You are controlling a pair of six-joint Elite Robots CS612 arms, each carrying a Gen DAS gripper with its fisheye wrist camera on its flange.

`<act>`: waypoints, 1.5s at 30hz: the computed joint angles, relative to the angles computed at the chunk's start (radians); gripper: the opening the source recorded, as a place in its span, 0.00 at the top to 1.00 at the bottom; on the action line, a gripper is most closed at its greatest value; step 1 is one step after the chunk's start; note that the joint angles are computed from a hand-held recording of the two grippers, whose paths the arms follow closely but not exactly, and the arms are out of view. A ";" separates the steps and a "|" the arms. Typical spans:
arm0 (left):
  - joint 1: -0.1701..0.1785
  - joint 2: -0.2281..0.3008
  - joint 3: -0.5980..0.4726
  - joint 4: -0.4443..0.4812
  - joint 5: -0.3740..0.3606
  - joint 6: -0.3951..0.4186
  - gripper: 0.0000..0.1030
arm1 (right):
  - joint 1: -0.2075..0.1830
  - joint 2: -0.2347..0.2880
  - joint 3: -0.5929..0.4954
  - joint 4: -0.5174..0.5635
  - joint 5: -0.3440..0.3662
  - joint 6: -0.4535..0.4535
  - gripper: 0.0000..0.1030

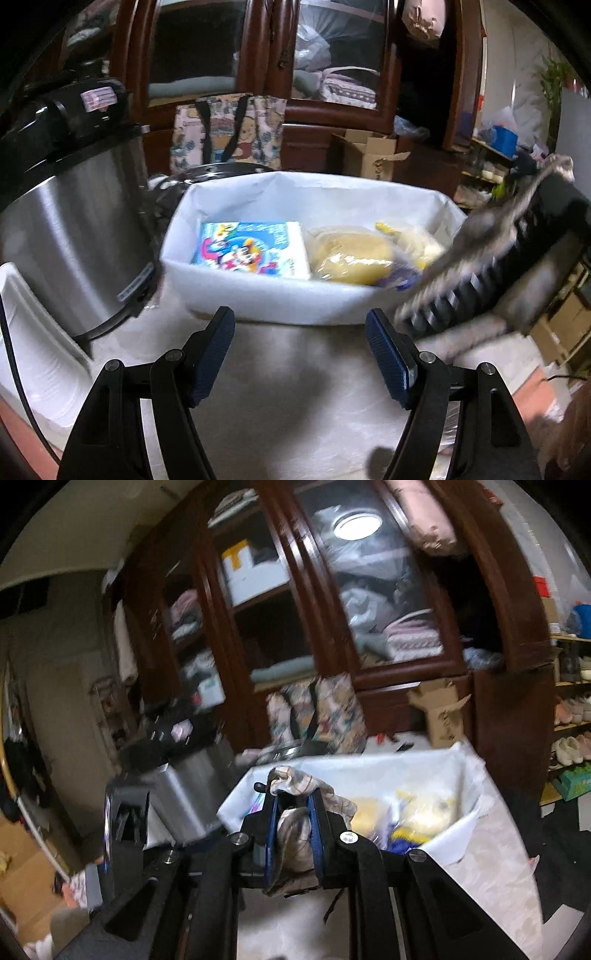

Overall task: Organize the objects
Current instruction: 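Lift the plaid pouch toward the white box with the right gripper, then lower the plaid pouch into the white box and open the right gripper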

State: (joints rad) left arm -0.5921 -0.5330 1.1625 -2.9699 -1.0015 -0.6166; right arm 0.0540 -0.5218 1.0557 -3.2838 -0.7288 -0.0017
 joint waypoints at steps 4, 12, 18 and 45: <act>0.015 0.005 -0.040 0.024 -0.051 -0.007 0.29 | -0.006 0.024 -0.067 -0.031 -0.074 0.112 0.85; 0.032 0.048 -0.181 0.138 -0.110 -0.005 0.29 | 0.008 0.121 -0.288 0.186 -0.167 0.200 0.85; 0.042 0.104 -0.322 0.258 -0.095 -0.001 0.30 | 0.018 0.219 -0.454 0.229 -0.203 0.292 0.85; 0.071 0.116 -0.283 0.180 -0.214 -0.084 0.37 | 0.040 0.198 -0.463 0.813 -0.174 0.149 0.84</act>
State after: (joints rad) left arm -0.5212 -0.4174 0.8798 -2.7900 -1.2159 -0.7007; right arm 0.0938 -0.3242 0.5928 -2.4710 -0.9030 0.1478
